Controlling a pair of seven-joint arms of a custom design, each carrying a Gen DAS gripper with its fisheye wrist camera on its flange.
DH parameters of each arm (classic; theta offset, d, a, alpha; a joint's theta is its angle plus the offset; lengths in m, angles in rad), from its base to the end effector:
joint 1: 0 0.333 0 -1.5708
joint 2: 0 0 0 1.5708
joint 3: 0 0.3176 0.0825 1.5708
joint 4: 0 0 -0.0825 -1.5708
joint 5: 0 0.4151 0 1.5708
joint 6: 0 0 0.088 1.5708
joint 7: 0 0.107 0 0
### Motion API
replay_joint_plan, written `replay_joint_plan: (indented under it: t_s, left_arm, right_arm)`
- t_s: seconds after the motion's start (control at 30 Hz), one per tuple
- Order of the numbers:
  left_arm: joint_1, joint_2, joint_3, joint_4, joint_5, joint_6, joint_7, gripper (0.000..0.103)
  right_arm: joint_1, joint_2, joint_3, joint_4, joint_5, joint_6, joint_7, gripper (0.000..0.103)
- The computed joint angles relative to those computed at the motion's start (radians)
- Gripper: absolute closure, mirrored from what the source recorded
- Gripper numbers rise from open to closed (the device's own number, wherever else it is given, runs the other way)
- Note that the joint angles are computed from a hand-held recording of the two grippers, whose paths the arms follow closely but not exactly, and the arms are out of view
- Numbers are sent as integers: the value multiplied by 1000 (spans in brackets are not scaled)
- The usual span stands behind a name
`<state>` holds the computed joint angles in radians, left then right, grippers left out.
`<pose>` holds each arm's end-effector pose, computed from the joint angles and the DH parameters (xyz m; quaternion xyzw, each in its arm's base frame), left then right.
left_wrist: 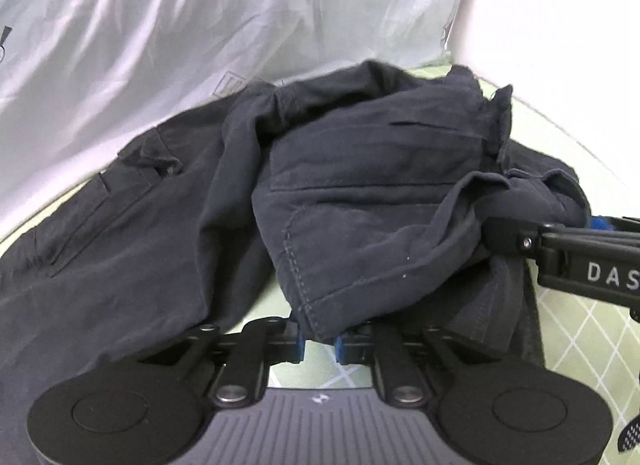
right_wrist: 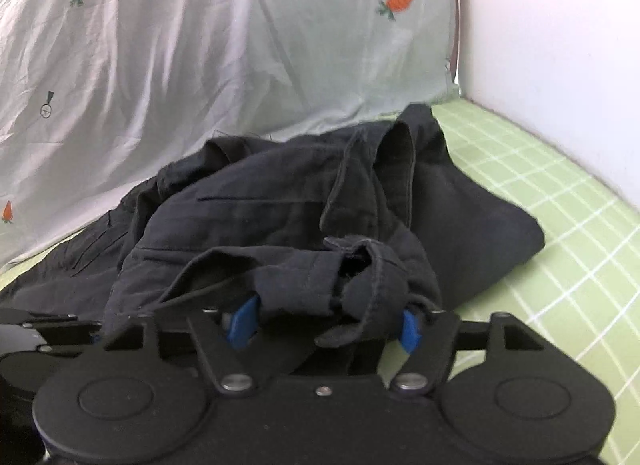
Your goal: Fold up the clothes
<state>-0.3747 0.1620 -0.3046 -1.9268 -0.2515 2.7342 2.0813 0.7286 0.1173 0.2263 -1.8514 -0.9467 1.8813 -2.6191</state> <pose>0.5308 -0.4046 0.4700 -0.2782 0.9009 -0.3099 0.1227 0.4136 0.4713 0.4686 -0.3456 0.8403 -0.3317 0.2537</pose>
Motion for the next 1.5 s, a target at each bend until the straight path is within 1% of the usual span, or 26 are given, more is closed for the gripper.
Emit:
replay_joint_plan:
  t_s: [0.1,0.13,0.23,0.33,0.37,0.43,0.53,0.6,0.67,0.77,0.83,0.9,0.93,0.97,1.0,1.07,1.13,1.2,1.23,1.33,1.37,1.4,1.47,1.5]
  left_arm:
    - [9,-35,-6,-21,-37,14,23,93]
    - [8,-54,-5,-39,-40,30,23,99]
    - [9,-121,0,-102,-54,73,28,100]
    - [11,-188,9,-171,-78,107,54,100]
    - [13,-201,14,-186,-66,117,48,100]
    - [18,-232,21,-224,-52,130,28,100]
    - [34,-275,33,-266,-35,119,-27,100]
    - [46,-303,43,-294,-27,111,-53,100]
    - [64,-325,45,-320,1,109,-87,100]
    - [74,-331,54,-319,4,73,-116,100]
    - [73,-327,57,-309,-2,54,-121,99]
    - [74,-328,51,-310,16,57,-125,99]
    - [76,-327,46,-311,33,59,-131,99]
    - [79,-324,41,-309,50,57,-143,99]
    - [80,-320,41,-305,54,48,-153,99]
    - [82,-313,46,-297,52,28,-168,99]
    - [82,-309,49,-295,50,19,-169,99]
    - [82,-309,49,-297,56,17,-170,99]
    - [82,-309,48,-298,60,16,-170,99]
    - [78,-309,49,-298,61,13,-157,99]
    - [77,-310,49,-299,61,12,-153,99]
    - [75,-310,50,-299,58,10,-147,99]
    - [71,-306,54,-295,40,-1,-129,99]
    - [71,-303,55,-292,34,-7,-126,98]
  right_arm:
    - [12,5,7,24,-11,-46,-38,38]
    - [19,9,10,37,-17,-69,-52,38]
    - [42,26,15,78,-30,-136,-92,37]
    - [60,28,18,94,-31,-160,-89,37]
    - [66,29,19,98,-32,-164,-88,37]
    - [78,35,23,109,-37,-156,-93,36]
    - [94,33,28,111,-39,-121,-86,32]
    - [99,17,31,93,-43,-76,-62,30]
    - [100,-3,36,71,-47,-20,-48,30]
    - [97,-31,46,45,-57,46,-39,30]
    - [95,-42,53,38,-50,55,-45,30]
    - [93,-51,59,34,-37,47,-46,30]
    - [92,-56,62,32,-32,33,-37,29]
    - [96,-58,67,36,-27,-6,-24,23]
    - [98,-63,71,37,-22,-40,-8,21]
    - [100,-84,79,21,-7,-84,34,21]
    - [96,-96,86,10,20,-131,45,21]
    - [89,-95,88,3,50,-158,30,21]
    - [85,-101,88,-9,60,-153,37,22]
    - [61,-130,81,-66,80,-85,81,29]
    - [52,-138,79,-84,86,-61,92,34]
    - [41,-145,77,-101,91,-35,99,46]
    - [17,-159,68,-138,89,31,107,55]
    - [3,-168,63,-159,80,69,116,56]
